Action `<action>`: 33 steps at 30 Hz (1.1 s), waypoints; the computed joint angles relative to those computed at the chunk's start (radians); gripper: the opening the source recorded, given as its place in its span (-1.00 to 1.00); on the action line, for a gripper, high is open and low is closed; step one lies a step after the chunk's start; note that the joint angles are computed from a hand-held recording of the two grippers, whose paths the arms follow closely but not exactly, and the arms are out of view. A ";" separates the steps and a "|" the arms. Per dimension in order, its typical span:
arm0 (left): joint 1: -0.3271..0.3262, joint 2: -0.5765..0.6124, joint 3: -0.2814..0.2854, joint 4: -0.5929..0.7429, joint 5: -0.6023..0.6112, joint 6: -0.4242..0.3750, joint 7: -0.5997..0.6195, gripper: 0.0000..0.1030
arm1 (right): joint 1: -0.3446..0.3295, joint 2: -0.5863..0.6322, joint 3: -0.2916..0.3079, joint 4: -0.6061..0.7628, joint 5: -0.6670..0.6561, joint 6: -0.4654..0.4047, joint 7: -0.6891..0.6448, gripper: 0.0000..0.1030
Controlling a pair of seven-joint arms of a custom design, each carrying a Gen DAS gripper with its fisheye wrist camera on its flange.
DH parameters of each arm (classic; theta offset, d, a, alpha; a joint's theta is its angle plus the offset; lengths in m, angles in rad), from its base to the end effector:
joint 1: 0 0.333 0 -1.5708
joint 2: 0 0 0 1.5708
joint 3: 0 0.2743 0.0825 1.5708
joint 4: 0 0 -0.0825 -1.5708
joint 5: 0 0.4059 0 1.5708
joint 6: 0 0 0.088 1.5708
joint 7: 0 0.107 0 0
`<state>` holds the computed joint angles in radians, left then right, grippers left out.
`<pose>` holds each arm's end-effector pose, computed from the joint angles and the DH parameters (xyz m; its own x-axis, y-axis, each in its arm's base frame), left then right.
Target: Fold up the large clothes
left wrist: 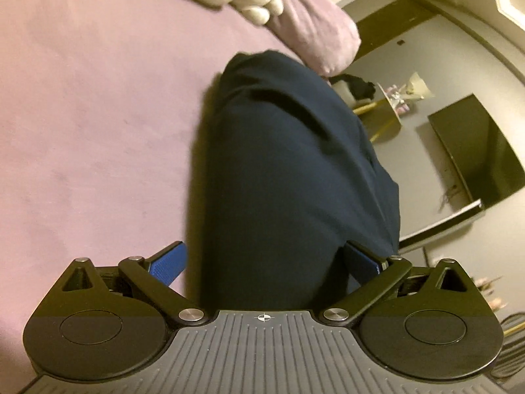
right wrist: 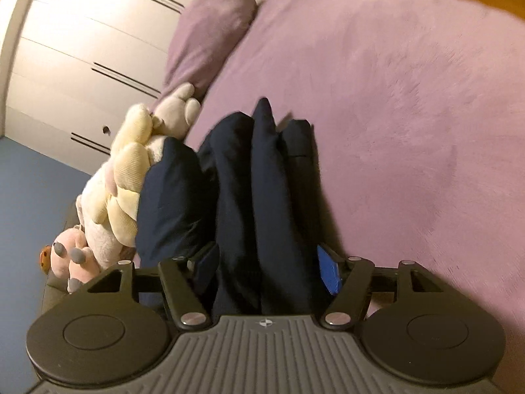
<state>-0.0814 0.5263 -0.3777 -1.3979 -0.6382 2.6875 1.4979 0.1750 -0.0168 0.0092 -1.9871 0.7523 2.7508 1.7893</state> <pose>0.7048 -0.2603 0.4608 -0.0396 -0.6779 0.7341 -0.8470 -0.3670 -0.3846 0.6121 0.0858 0.5026 -0.2803 -0.6380 -0.7172 -0.6741 0.6627 -0.3261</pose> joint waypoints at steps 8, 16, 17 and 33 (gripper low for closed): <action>0.011 0.063 -0.021 0.096 -0.014 -0.065 0.018 0.73 | -0.015 0.109 0.031 0.100 0.040 0.005 -0.062 -0.32; 0.029 -0.036 0.028 0.021 -0.003 -0.072 0.015 0.65 | 0.002 0.189 0.063 0.216 -0.041 0.009 0.018 -0.38; 0.033 -0.059 0.037 -0.005 -0.001 -0.060 0.010 0.65 | -0.004 0.212 0.075 0.246 -0.020 -0.001 0.015 -0.38; -0.099 -0.322 0.262 -0.323 0.600 0.105 -0.480 0.85 | 0.158 0.351 0.026 0.485 -0.472 -0.153 0.238 -0.06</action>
